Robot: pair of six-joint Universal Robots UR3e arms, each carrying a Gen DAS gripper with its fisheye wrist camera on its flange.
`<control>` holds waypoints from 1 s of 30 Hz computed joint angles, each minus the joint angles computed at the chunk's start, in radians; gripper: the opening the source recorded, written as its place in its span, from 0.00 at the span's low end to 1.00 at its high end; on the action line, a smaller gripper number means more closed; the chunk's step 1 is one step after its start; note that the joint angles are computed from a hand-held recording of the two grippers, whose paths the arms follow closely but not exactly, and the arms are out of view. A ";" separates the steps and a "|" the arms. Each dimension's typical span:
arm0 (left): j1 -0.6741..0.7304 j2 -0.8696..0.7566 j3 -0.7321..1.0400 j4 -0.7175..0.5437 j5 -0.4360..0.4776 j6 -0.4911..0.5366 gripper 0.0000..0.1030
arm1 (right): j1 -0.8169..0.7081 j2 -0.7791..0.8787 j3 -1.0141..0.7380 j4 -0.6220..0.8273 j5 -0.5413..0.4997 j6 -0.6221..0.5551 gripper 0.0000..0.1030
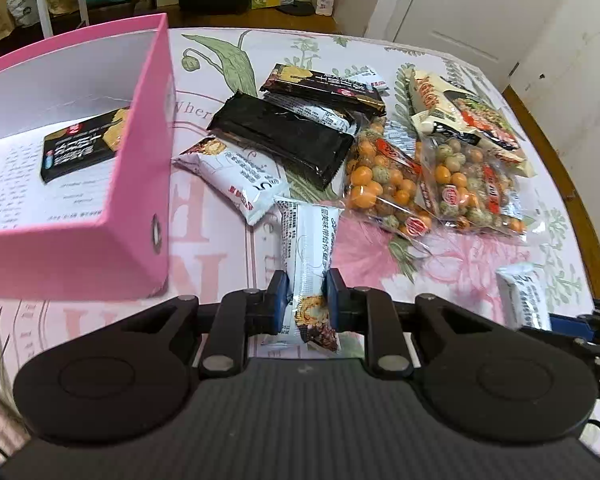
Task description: Organize snacks
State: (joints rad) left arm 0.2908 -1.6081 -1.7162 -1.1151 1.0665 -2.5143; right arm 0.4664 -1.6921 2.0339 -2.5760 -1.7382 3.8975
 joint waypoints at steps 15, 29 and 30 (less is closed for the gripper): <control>0.259 0.151 0.173 -0.572 -0.055 0.272 0.19 | 0.047 0.106 -0.305 0.182 0.154 -0.019 0.29; 0.460 0.102 0.481 -0.805 -0.127 0.416 0.19 | 0.081 0.406 -0.911 0.498 0.216 -0.192 0.29; 0.467 0.087 0.502 -0.803 -0.136 0.409 0.19 | 0.079 0.438 -0.958 0.506 0.221 -0.208 0.29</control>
